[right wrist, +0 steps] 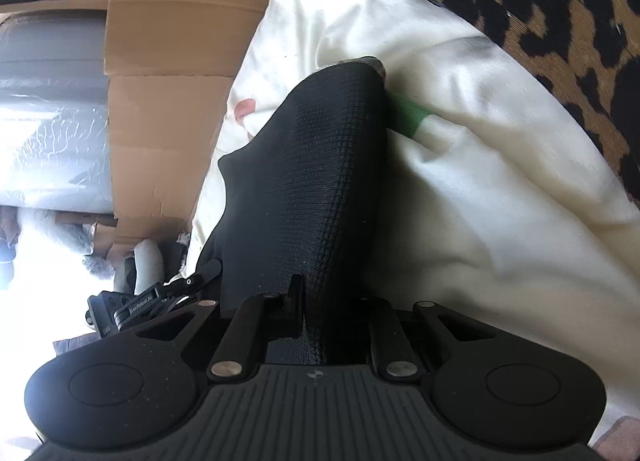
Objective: Fold clothes
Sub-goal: 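Pinch the folded black pants edge with both grippers and lift it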
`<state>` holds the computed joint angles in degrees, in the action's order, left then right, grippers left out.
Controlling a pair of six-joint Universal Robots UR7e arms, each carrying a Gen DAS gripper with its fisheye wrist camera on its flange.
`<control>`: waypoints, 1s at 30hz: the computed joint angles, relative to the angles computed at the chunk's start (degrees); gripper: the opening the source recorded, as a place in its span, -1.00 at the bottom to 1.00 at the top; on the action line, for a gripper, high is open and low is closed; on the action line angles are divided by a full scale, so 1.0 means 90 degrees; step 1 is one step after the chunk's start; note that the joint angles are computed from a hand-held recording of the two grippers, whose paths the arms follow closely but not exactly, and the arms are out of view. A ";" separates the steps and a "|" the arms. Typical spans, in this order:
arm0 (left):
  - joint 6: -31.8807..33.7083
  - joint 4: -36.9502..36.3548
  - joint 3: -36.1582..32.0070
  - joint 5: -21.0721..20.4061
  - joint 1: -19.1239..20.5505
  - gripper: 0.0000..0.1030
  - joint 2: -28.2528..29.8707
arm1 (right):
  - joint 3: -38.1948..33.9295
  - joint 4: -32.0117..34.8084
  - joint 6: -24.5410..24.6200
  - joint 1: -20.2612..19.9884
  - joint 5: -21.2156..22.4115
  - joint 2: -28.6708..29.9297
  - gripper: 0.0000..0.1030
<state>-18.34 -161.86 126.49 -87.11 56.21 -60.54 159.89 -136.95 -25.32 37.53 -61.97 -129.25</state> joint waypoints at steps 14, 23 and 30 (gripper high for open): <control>-0.0001 0.0694 -0.0479 -0.0621 0.0213 -0.21 0.0371 | 0.0160 -0.1037 0.0476 0.0174 0.0199 0.0778 -0.32; -0.0133 0.0800 -0.0281 0.0165 -0.0388 -0.39 0.0083 | -0.0035 -0.2237 0.1651 0.1659 -0.1068 0.1339 -0.84; -0.0547 0.1013 -0.0150 0.0662 -0.0768 -0.40 -0.0300 | -0.0362 -0.2264 0.2254 0.2693 -0.1844 0.1495 -0.84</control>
